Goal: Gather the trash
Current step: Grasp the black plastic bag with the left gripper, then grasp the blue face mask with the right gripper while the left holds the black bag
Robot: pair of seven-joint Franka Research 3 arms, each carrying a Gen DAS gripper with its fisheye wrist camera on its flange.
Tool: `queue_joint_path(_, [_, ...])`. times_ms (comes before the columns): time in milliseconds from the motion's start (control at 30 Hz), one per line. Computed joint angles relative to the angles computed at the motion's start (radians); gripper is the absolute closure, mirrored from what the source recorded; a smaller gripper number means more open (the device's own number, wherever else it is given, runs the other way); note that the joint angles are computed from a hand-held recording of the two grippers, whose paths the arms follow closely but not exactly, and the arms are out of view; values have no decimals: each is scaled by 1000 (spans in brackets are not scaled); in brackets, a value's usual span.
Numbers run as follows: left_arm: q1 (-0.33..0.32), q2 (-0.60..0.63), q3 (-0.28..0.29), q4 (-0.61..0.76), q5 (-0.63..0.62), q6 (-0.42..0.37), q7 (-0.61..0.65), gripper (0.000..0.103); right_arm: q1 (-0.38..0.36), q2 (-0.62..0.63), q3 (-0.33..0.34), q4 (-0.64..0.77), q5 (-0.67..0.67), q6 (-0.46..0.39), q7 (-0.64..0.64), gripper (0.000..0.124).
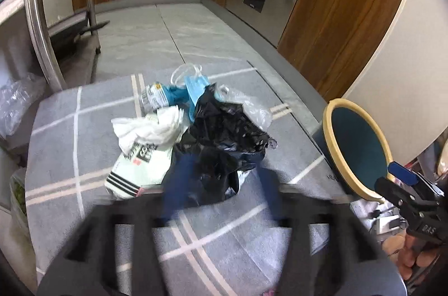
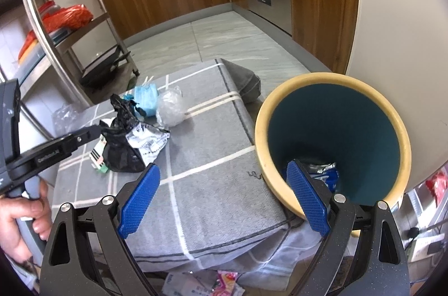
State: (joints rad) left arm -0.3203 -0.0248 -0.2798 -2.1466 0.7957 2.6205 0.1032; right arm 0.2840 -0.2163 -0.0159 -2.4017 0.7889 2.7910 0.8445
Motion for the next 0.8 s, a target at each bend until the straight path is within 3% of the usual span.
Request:
queue_joint_path(167, [-14, 72, 2, 86, 17, -42, 52, 28, -8, 8, 0, 3, -11, -1, 25, 32])
queue_joint_path(300, [-36, 167, 14, 179, -44, -108, 175, 28, -11, 10, 3, 3, -21, 1, 33, 32])
queue_joint_path(367, [-46, 197, 23, 202, -71, -122, 214, 36, -10, 8, 3, 0, -21, 3, 34, 32])
queue_joint_path(500, [-64, 193, 38, 189, -89, -119, 220, 82, -9, 14, 1, 5, -16, 5, 38, 32])
queue_joint_path(800, [-50, 21, 21, 50, -121, -74, 179, 88, 0, 37, 3, 34, 22, -22, 20, 32])
